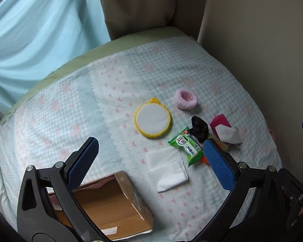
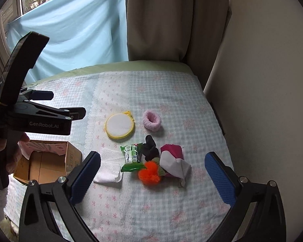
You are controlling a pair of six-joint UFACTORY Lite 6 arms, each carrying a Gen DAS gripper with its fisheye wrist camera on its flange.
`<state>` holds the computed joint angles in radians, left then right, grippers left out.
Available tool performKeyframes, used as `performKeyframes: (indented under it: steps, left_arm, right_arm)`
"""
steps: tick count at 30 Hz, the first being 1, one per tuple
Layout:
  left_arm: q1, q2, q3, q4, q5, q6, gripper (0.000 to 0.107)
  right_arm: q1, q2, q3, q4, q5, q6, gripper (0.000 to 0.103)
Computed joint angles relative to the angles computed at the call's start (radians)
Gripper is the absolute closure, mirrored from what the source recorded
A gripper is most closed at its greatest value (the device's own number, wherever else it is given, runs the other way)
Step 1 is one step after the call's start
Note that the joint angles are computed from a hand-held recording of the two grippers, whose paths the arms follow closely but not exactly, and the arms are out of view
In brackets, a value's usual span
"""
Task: Organize soft objects
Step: 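Grasp the yellow-rimmed mesh pad with left tool while right tool grasps the green wipe pack, then lift the mesh pad with left tool while right tool carries the wipe pack toward the box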
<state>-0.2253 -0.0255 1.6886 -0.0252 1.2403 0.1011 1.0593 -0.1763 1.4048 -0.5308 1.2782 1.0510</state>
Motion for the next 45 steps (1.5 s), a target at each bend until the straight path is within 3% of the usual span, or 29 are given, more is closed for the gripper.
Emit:
performKeyframes:
  steps: [4, 9, 14, 21, 25, 29, 33, 39, 41, 42, 43, 45]
  left_arm:
    - [0.001, 0.191, -0.018, -0.035, -0.112, 0.079, 0.004]
    - [-0.01, 0.417, -0.012, -0.047, -0.229, 0.179, 0.004]
    - [-0.011, 0.61, 0.004, -0.061, -0.303, 0.258, 0.004]
    - [-0.01, 0.769, 0.019, -0.033, -0.399, 0.308, 0.004]
    - [-0.017, 0.859, 0.092, -0.032, -0.41, 0.316, 0.004]
    - [-0.027, 0.967, 0.233, -0.041, -0.365, 0.307, 0.004]
    - [-0.013, 1.104, 0.443, -0.075, -0.267, 0.326, 0.005]
    - [-0.009, 1.302, 0.786, -0.056, -0.134, 0.309, 0.021]
    - [-0.01, 1.348, 0.886, -0.057, -0.084, 0.303, 0.036]
    - [-0.009, 1.335, 0.874, -0.059, -0.089, 0.3, 0.042]
    - [-0.008, 1.305, 0.832, -0.061, -0.109, 0.299, 0.055]
    - [-0.015, 1.239, 0.766, -0.062, -0.116, 0.288, 0.064]
  right_arm:
    - [-0.141, 0.058, -0.11, 0.088, -0.199, -0.09, 0.0]
    - [-0.236, 0.201, -0.176, 0.165, -0.372, -0.153, 0.005]
    - [-0.254, 0.38, -0.179, 0.221, -0.476, -0.177, 0.005]
    - [-0.26, 0.571, -0.138, 0.256, -0.586, -0.206, 0.016]
    - [-0.264, 0.664, -0.087, 0.25, -0.618, -0.216, 0.022]
    - [-0.293, 0.738, -0.045, 0.282, -0.64, -0.262, 0.035]
    - [-0.322, 0.782, -0.017, 0.341, -0.644, -0.322, 0.057]
    - [-0.318, 0.779, -0.019, 0.343, -0.646, -0.317, 0.068]
    - [-0.311, 0.774, -0.022, 0.343, -0.648, -0.308, 0.069]
    - [-0.311, 0.772, -0.025, 0.344, -0.65, -0.306, 0.069]
    - [-0.311, 0.769, -0.024, 0.348, -0.649, -0.308, 0.069]
    - [-0.317, 0.762, -0.032, 0.355, -0.656, -0.312, 0.069]
